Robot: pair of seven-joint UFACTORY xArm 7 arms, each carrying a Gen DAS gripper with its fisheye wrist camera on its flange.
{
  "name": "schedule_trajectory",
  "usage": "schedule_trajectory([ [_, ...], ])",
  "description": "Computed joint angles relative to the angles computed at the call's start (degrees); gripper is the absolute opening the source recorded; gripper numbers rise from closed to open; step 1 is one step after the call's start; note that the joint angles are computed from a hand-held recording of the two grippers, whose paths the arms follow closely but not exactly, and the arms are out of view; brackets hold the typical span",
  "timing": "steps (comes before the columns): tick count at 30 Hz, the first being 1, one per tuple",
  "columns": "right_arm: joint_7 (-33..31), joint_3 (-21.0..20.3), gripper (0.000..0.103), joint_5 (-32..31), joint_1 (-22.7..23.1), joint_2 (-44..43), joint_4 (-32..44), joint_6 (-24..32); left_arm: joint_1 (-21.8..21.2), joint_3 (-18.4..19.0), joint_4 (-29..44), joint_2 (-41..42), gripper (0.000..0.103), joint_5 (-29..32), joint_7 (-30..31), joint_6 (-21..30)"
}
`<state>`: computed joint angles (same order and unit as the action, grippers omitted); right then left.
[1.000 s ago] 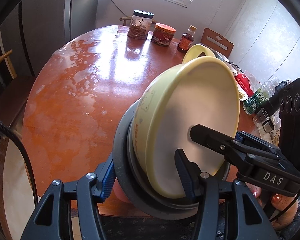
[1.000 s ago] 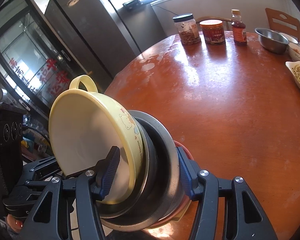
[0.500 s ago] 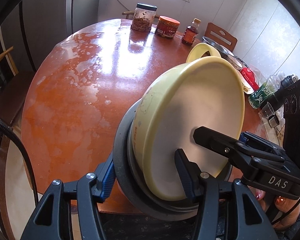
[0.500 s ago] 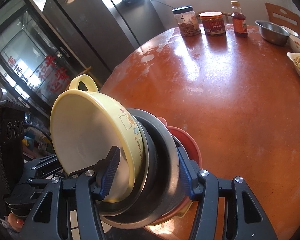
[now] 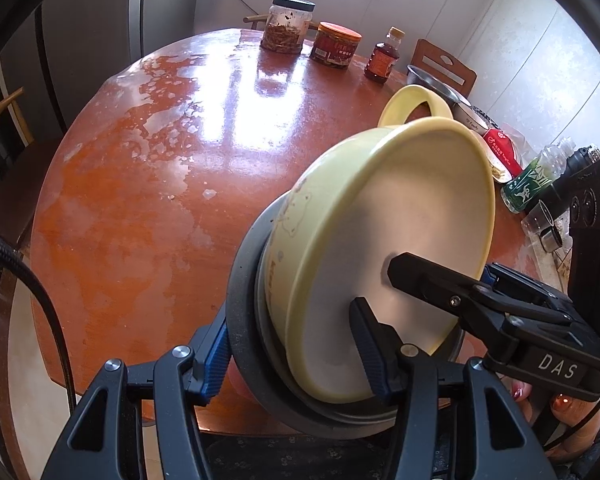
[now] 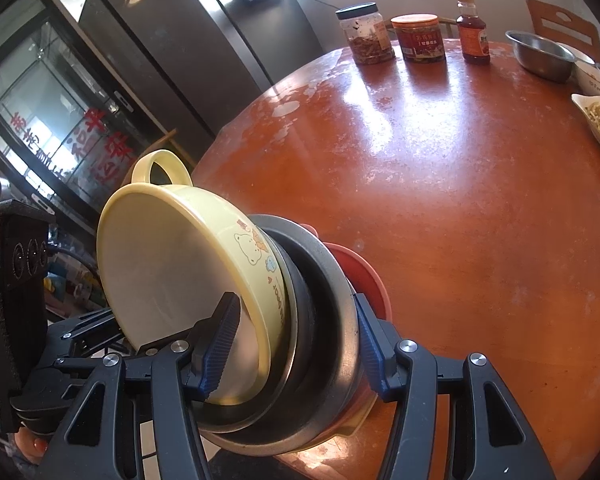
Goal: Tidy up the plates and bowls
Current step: 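Lift and carry the stack with the left tool across the table, then set the stack down on the table and open the left tool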
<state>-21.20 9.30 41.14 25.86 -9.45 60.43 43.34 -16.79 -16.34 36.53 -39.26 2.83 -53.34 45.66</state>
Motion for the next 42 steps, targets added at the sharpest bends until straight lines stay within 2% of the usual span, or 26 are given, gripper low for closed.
schedule_trajectory([
  [22, -0.1, -0.2, 0.06, 1.1, 0.1, 0.5, -0.1, -0.7, 0.2, 0.3, 0.2, 1.1, 0.056, 0.3, -0.1, -1.2],
  [25, -1.0, 0.0, 0.068, 0.9, 0.0, -0.4, -0.8, -2.6, 0.7, 0.1, 0.5, 1.0, 0.056, 0.8, -0.5, -1.2],
  [42, -4.7, -2.0, 0.073, 3.3, 0.2, -4.4, -2.7, -4.0, 1.4, -2.3, 1.9, -2.2, 0.06, 3.4, -3.1, 2.4],
])
